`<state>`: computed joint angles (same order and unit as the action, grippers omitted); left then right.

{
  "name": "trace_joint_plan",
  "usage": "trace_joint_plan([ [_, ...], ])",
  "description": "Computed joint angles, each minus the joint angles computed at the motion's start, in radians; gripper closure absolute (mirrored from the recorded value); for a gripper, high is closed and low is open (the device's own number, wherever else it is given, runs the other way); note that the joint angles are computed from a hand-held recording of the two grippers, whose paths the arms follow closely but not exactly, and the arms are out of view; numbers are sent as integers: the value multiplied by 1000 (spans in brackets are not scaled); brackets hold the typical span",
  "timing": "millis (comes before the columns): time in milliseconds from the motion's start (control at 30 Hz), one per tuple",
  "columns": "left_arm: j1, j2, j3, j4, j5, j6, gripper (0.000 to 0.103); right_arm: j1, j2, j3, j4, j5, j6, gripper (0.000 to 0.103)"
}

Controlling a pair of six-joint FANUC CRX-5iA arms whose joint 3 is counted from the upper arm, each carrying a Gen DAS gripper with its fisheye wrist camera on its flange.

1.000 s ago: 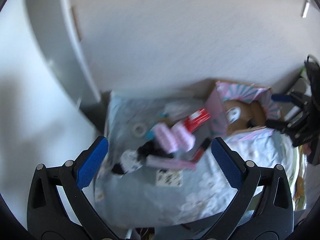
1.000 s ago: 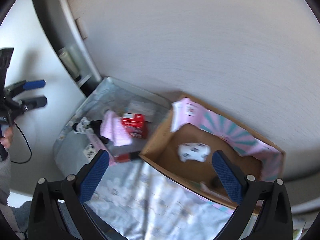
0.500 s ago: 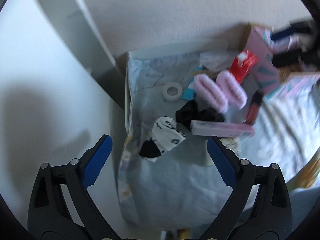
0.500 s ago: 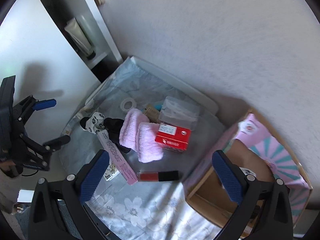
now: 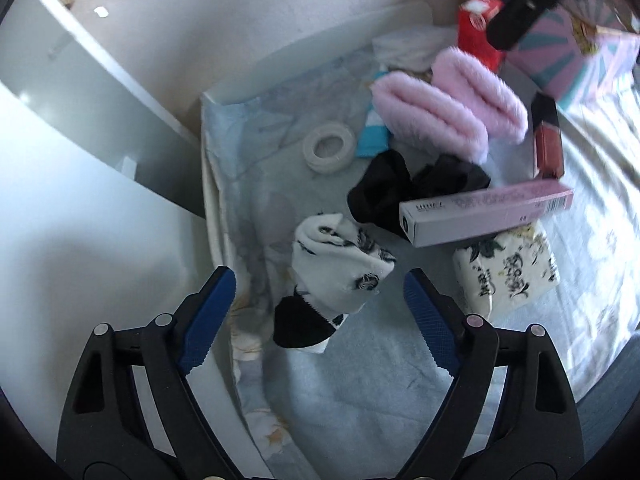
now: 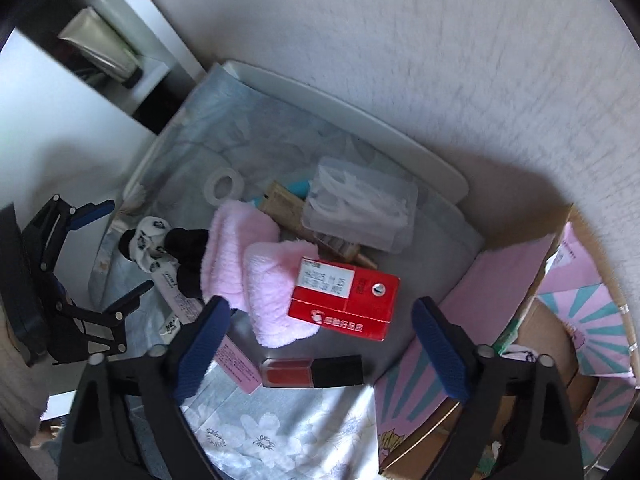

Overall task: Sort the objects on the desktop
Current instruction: 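Grasp the red milk carton with the right tool while the left tool grasps the white sock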

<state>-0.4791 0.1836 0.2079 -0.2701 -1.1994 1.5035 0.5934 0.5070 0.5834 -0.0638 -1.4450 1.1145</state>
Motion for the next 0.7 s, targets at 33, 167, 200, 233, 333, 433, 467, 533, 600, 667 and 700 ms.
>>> trace_joint_plan([
  [33,0,3,-1,-1,2,-6,18,-2,3,1,-4,-5,-5,23],
  [167,22,6,-16,42,27,-22,18,-14,10,8,-18,-11,-17,38],
  [200,26,7,-15,48,29,-25,20,-19,14,15,-28,-17,-19,41],
  [233,30,10,-14,56,29,-31,27,-20,17,19,-28,-20,-22,42],
  [333,40,23,-10,85,20,-56,58,-16,36,38,-9,-45,-26,53],
  [433,44,23,-20,95,22,-59,69,-18,34,33,-6,-43,-32,56],
  [467,41,19,-24,93,26,-58,70,-19,33,33,-8,-43,-36,56],
  [533,37,14,-23,85,21,-54,74,-19,30,31,-7,-41,-41,56],
  [600,32,13,-18,72,10,-44,75,-17,22,27,-3,-36,-47,56],
  [667,36,6,-25,79,14,-30,75,-15,16,25,-1,-35,-50,56],
  [700,40,-2,-32,89,15,-23,76,-14,14,26,4,-38,-51,56],
])
